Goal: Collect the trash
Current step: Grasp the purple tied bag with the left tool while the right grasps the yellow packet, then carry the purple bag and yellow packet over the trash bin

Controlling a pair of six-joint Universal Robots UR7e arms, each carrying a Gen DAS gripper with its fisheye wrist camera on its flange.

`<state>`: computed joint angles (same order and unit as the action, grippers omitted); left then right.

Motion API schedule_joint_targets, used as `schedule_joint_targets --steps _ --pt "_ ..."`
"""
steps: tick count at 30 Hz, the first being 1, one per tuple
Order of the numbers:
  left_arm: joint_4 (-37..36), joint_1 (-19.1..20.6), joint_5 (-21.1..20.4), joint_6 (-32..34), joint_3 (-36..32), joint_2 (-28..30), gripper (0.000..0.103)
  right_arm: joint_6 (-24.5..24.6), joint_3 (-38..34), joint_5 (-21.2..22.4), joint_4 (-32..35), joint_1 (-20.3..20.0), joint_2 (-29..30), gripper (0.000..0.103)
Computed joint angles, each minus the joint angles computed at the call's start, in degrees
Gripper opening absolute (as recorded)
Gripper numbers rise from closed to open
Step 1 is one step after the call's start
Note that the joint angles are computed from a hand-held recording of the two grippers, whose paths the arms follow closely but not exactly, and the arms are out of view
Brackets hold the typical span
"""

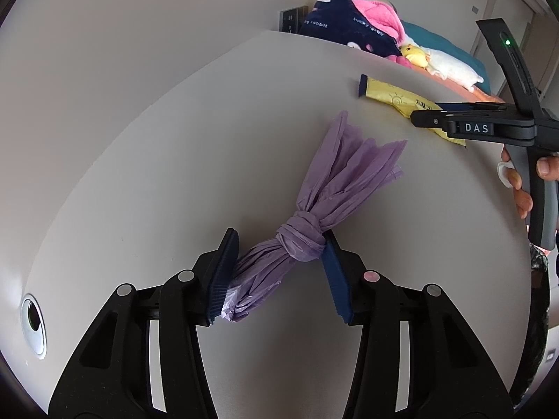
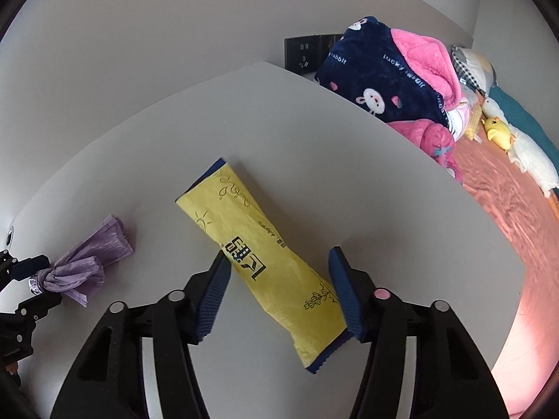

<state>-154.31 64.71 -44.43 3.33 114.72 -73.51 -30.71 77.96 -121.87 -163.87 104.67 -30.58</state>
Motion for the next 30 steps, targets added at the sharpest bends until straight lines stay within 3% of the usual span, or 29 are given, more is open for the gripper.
schedule_joint_targets --steps 4,7,14,30 --pt "-0.62 -0.05 -0.24 -0.04 0.24 -0.14 0.032 -0.47 0.98 0.82 -0.66 -0.22 -0.36 0.033" --pt "-0.8 -0.02 -0.73 -0.26 0.21 -0.07 0.022 0.18 2.06 1.09 -1.64 -0.24 -0.79 0.031" --pt "-0.42 -0.41 -1.74 -1.53 0.46 -0.03 0.018 5.28 6.33 4.11 -1.2 -0.23 -3.9 0.03" --pt "-1.09 -5.14 -5.5 -5.44 5.65 -3.85 0.017 7.56 20.21 6.46 -6.91 1.27 -14.03 0.03"
